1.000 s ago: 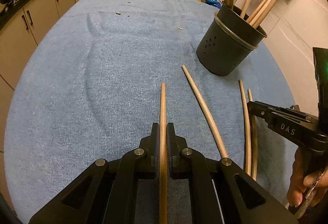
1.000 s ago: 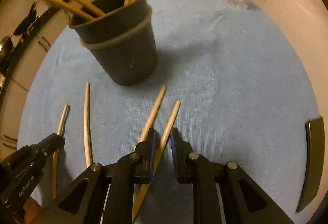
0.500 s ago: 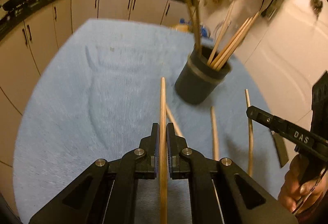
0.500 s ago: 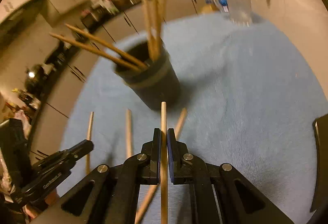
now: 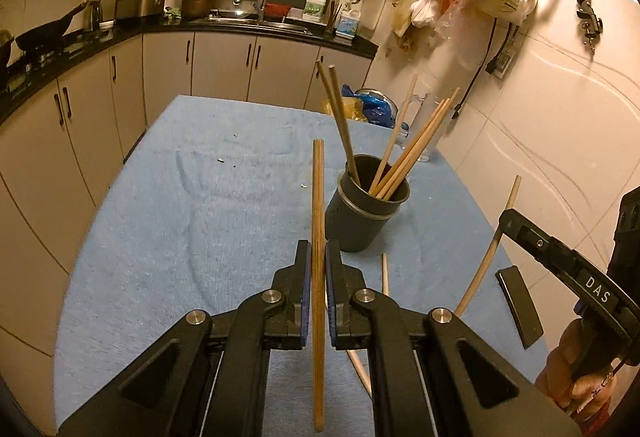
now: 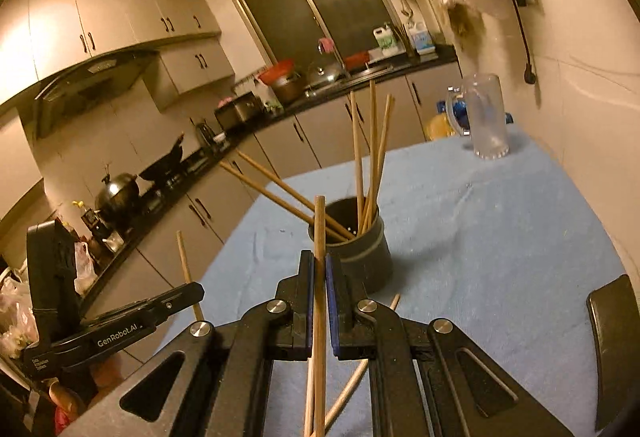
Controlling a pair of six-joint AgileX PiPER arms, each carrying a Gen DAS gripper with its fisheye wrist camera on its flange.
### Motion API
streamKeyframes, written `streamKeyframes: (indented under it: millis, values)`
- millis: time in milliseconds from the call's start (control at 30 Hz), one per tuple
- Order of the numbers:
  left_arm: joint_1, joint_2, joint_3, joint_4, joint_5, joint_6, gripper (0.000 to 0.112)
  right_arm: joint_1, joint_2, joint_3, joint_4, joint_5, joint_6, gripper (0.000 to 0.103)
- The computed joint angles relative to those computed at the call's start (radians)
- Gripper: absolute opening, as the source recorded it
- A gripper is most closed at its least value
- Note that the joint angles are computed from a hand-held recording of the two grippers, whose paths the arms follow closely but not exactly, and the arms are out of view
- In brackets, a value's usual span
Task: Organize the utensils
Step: 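Lift the chopsticks upright with both grippers and lower them into the cup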
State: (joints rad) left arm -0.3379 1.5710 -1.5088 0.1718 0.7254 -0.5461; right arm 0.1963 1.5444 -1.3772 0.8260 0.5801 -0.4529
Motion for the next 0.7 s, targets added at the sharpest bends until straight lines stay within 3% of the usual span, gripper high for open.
streamKeyframes:
  millis: [700]
  values:
    - [-0.044, -0.004, -0.04, 0.06, 0.034, -0.041, 0.006, -0.059, -0.058, 0.035, 0.112, 0.006, -0.074, 0.007]
